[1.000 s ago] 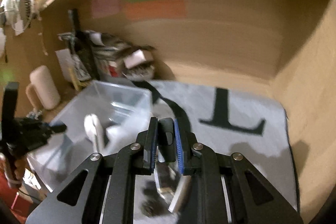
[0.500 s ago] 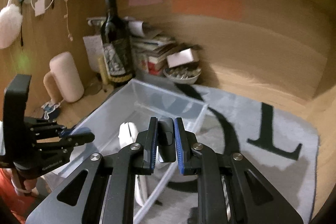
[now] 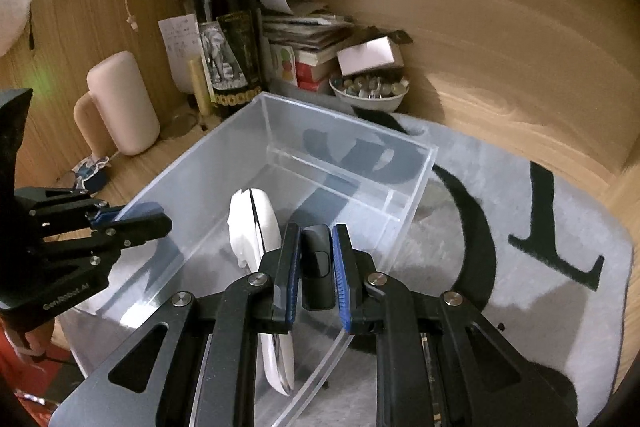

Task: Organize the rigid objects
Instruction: 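Lower the black adapter into the box and open the right gripper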

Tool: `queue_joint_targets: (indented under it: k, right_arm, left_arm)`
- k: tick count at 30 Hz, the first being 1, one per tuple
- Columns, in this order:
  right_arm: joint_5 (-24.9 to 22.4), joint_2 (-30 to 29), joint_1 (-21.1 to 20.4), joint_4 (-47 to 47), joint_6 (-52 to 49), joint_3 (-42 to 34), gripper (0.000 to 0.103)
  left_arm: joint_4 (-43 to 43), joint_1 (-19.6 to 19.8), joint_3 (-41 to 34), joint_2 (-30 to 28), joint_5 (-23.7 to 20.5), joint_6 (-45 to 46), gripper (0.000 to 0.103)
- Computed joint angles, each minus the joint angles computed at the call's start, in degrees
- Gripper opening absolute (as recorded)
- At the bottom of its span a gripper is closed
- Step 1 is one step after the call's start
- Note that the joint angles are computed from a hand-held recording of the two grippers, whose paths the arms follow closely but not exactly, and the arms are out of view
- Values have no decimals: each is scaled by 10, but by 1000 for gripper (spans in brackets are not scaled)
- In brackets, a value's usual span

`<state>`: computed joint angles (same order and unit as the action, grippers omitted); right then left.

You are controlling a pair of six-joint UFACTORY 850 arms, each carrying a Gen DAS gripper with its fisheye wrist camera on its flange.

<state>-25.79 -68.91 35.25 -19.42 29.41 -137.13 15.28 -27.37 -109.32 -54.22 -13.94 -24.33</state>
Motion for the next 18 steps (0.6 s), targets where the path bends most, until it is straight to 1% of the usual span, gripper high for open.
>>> queue_joint_targets:
  k: [7, 11, 12, 14, 15, 16, 18]
  right_arm:
    - [-14, -8, 1, 2, -10, -15, 15]
    - [-8, 1, 3, -13, 1, -1, 15]
    - [-4, 6, 3, -19, 7, 6, 18]
    - [2, 13, 4, -37, 24, 19, 27]
    - [8, 20, 5, -55, 42, 29, 34]
    - [15, 27, 7, -77, 63, 41, 38]
    - [20, 36, 8, -98, 80, 55, 40]
  left_arm:
    - [2, 0, -1, 0, -1, -1, 8]
    - [-2, 0, -1, 0, 0, 2, 8]
    - [1, 0, 0, 0, 0, 0, 8]
    - [1, 0, 0, 0, 0, -1, 8]
    - [0, 0, -1, 0, 0, 0, 8]
    - [-1, 0, -1, 0, 0, 1, 8]
    - [-1, 0, 0, 0, 0, 1, 8]
